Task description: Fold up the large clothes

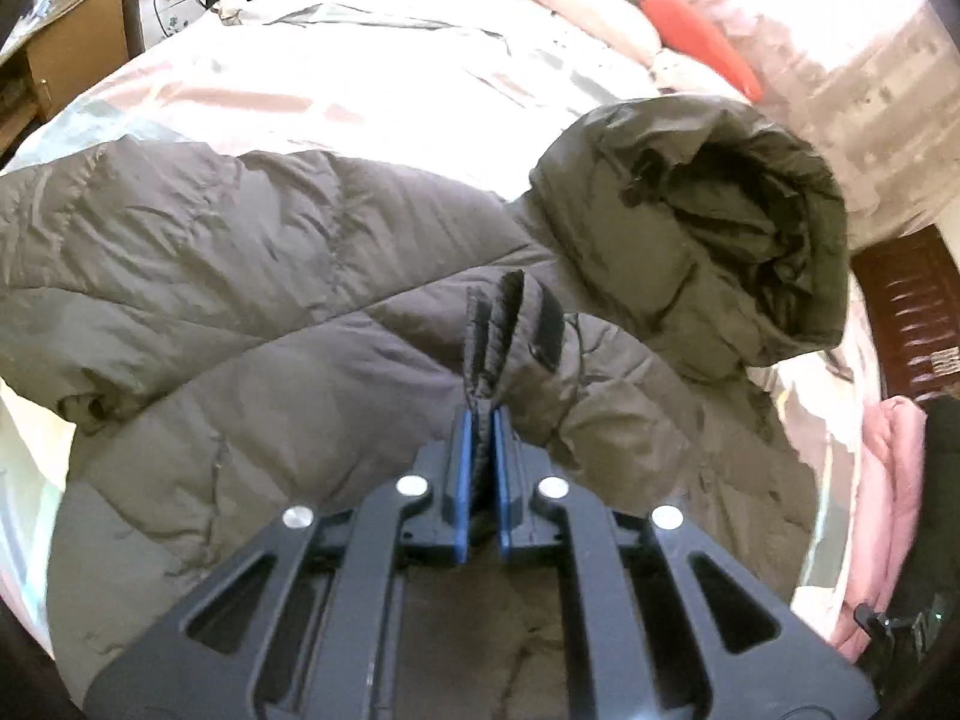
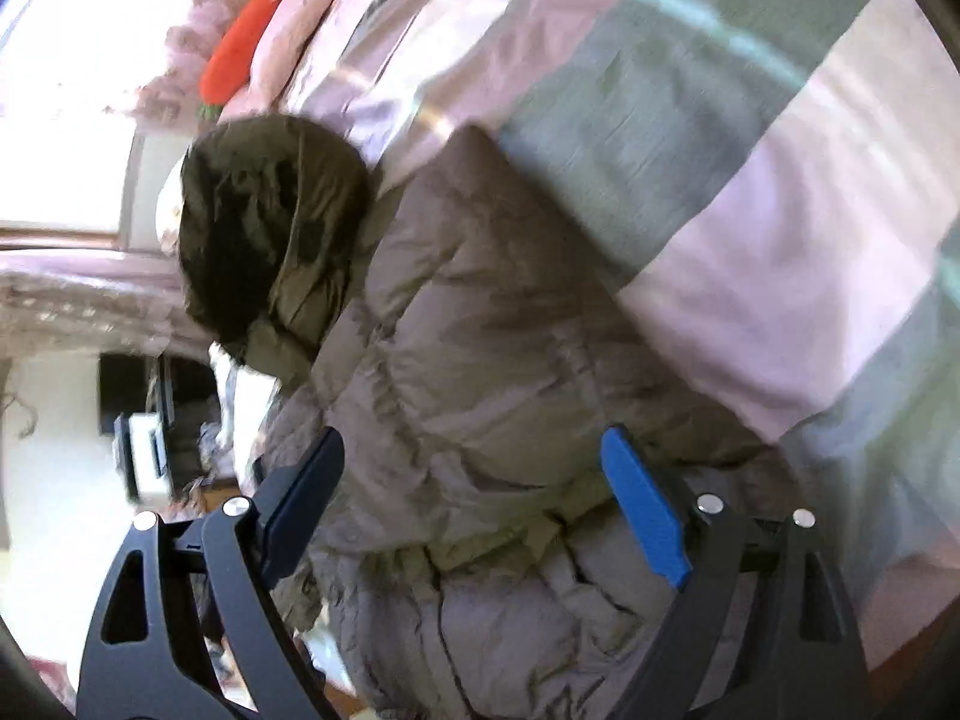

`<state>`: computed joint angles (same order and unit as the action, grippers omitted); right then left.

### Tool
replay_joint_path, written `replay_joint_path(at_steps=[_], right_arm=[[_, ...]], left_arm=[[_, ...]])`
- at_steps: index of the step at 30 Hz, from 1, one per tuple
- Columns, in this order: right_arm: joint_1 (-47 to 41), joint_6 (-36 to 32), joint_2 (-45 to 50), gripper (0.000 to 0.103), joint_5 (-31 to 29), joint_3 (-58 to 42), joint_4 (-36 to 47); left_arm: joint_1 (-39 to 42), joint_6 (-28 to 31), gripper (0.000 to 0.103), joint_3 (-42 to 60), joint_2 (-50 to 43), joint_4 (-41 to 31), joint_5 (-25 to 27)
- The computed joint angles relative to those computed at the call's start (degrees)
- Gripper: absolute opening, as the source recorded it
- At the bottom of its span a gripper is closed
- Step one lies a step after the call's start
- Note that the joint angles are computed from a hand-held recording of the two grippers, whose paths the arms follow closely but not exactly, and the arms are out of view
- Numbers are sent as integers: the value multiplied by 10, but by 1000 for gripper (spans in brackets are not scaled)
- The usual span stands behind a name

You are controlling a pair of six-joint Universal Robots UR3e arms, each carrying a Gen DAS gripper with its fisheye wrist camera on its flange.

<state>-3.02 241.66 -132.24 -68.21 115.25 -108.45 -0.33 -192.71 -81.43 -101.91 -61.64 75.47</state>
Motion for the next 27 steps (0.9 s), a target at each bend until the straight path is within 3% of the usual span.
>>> replay_joint_path(at_steps=[3, 5, 7, 8, 9, 11, 14, 18, 22, 25, 26, 27], right_arm=[[31, -3, 65, 88, 7, 40, -112], [66, -14, 137, 88, -24, 14, -105], [91, -4, 184, 88, -83, -21, -48], [93, 6, 191, 88, -99, -32, -21], [91, 16, 191, 88, -106, -38, -3], [81, 36, 175, 88, -101, -42, 17], [109, 49, 198, 88, -120, -100, 53], [167, 104, 233, 88, -129, -162, 65], [221, 168, 232, 88, -115, -150, -18], [284, 185, 295, 88, -159, -215, -27], [295, 182, 318, 88, -164, -236, -25], [298, 176, 329, 88, -161, -244, -27]], left_arm=[[11, 55, 9, -9, -4, -64, -18], [3, 73, 14, 19, -29, -108, -10], [23, 85, 38, 32, -20, -139, 1], [34, 80, 73, 42, -17, -141, 12], [50, 71, 97, 37, -5, -128, 24], [109, 62, 98, -9, 36, -71, 12], [218, 64, 99, -52, 74, -48, -24], [385, 3, 101, -95, 70, -27, -55], [462, -49, 101, -60, -14, -66, -27], [503, -62, 101, -34, -77, -83, -71], [500, -61, 91, -31, -85, -73, -74], [484, -57, 55, -24, -91, -53, -59]])
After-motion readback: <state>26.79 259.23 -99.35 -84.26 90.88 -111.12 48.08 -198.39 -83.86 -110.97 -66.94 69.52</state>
